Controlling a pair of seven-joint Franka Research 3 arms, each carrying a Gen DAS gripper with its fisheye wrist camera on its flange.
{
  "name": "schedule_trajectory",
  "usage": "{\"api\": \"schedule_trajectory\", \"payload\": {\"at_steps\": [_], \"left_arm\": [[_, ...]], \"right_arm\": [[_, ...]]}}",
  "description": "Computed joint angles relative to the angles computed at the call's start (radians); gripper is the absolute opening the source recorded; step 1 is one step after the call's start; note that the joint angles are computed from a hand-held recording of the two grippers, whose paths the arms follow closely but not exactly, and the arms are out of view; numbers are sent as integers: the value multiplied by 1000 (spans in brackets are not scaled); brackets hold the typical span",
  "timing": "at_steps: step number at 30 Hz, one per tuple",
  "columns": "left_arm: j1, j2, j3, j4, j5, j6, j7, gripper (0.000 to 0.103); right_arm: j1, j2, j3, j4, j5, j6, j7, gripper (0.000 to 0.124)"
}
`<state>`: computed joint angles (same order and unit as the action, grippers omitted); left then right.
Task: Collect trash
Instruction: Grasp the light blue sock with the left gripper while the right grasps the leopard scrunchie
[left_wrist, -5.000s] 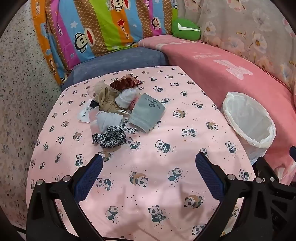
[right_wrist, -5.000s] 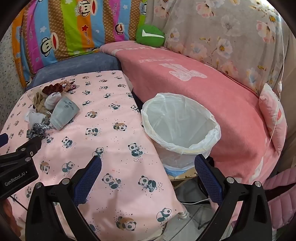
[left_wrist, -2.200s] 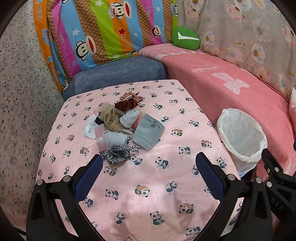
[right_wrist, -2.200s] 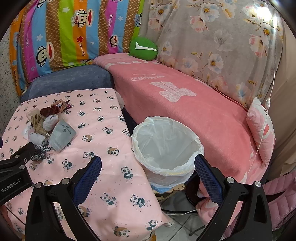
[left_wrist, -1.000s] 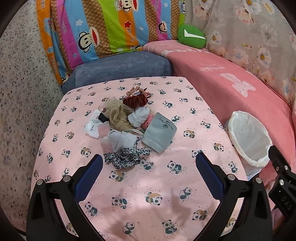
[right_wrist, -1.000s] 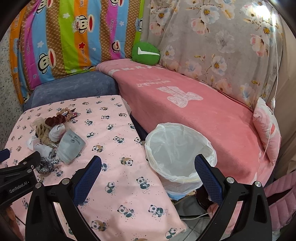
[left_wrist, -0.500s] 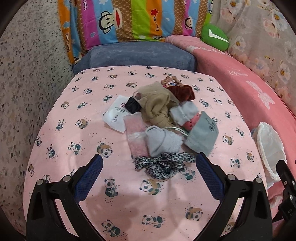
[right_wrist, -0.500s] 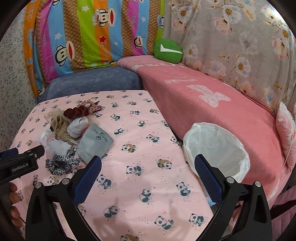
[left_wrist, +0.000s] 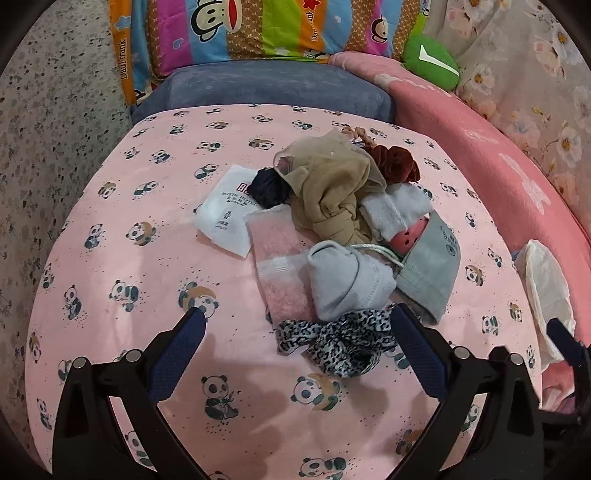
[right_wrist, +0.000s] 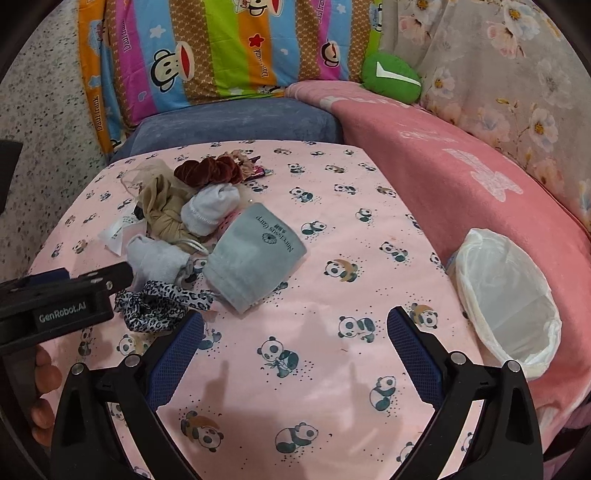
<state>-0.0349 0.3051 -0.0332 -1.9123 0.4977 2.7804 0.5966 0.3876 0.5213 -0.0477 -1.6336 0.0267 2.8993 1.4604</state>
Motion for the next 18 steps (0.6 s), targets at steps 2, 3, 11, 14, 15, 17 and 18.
{"api": "schedule_trajectory", "payload": {"at_steps": [2, 3, 11, 14, 15, 17, 18], "left_arm": [[22, 32, -22, 35, -50, 5, 43, 95], [30, 51, -29, 55, -74, 14, 61, 95], [133, 126, -144, 123, -327, 33, 318, 36], [112, 110, -123, 104, -343, 47, 340, 24], [114, 104, -124, 97, -356, 51, 351, 23], [118, 90, -127, 81, -379, 61, 369, 22], [112, 86, -120, 78, -381, 64, 369, 21]], "right_arm": [[-16, 14, 24, 19, 15, -23, -24, 91], [-25, 19, 39, 26, 26, -32, -39, 90], [-90, 69, 158, 95, 163, -137, -203, 70], [-100, 89, 190, 125, 217, -178, -265, 62], [-103, 97, 201, 137, 236, -190, -286, 60], [-100, 115, 209, 163, 264, -214, -316, 57], [-100, 125, 215, 175, 278, -224, -332, 54]]}}
